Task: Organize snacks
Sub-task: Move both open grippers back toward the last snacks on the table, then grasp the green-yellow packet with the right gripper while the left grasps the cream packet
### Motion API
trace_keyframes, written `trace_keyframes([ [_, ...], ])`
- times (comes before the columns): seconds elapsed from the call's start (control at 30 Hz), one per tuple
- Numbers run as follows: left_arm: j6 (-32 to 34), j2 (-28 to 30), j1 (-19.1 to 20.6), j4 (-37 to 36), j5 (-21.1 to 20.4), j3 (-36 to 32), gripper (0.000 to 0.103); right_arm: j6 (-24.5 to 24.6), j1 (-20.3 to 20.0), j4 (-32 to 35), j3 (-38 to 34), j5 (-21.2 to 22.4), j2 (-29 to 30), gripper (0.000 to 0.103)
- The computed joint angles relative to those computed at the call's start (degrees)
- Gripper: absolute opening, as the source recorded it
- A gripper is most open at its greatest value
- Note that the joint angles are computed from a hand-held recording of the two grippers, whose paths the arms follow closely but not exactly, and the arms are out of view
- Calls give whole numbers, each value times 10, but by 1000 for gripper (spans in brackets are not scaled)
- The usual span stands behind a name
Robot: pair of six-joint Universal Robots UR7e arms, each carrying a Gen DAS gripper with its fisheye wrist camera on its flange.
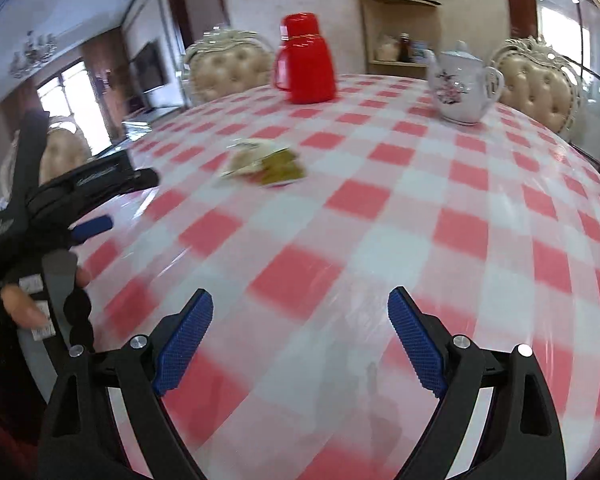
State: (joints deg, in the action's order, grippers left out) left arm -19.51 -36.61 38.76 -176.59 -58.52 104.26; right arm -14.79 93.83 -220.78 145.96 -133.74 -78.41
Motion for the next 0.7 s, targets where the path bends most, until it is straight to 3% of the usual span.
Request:
trace_keyframes([
  [0.1, -1, 23, 14, -48, -14, -20, 98, -1, -52, 48, -40, 39, -12, 81],
  [0.17, 10, 24, 24, -81, -29, -23, 98, -9, -69, 71, -75, 47, -3, 78],
  [0.23, 16, 23, 28, -115, -15, -19, 98, -11, -78, 91, -113, 57, 10, 76],
  [0.37, -25, 14, 40, -139, -11, -13, 99, -10, -94, 134, -200, 82, 48, 73],
  [0.47, -46, 11, 47, -114, -19, -20, 100, -33, -86, 164, -250, 70, 81, 73],
  [0.6, -52, 11, 47, -101, -21, -23, 100, -39, -75, 244, -307, 4, 117, 73],
  [0.7, -50, 12, 47, -97, -25, -23, 100, -50, -72, 263, -320, 2, 128, 73],
])
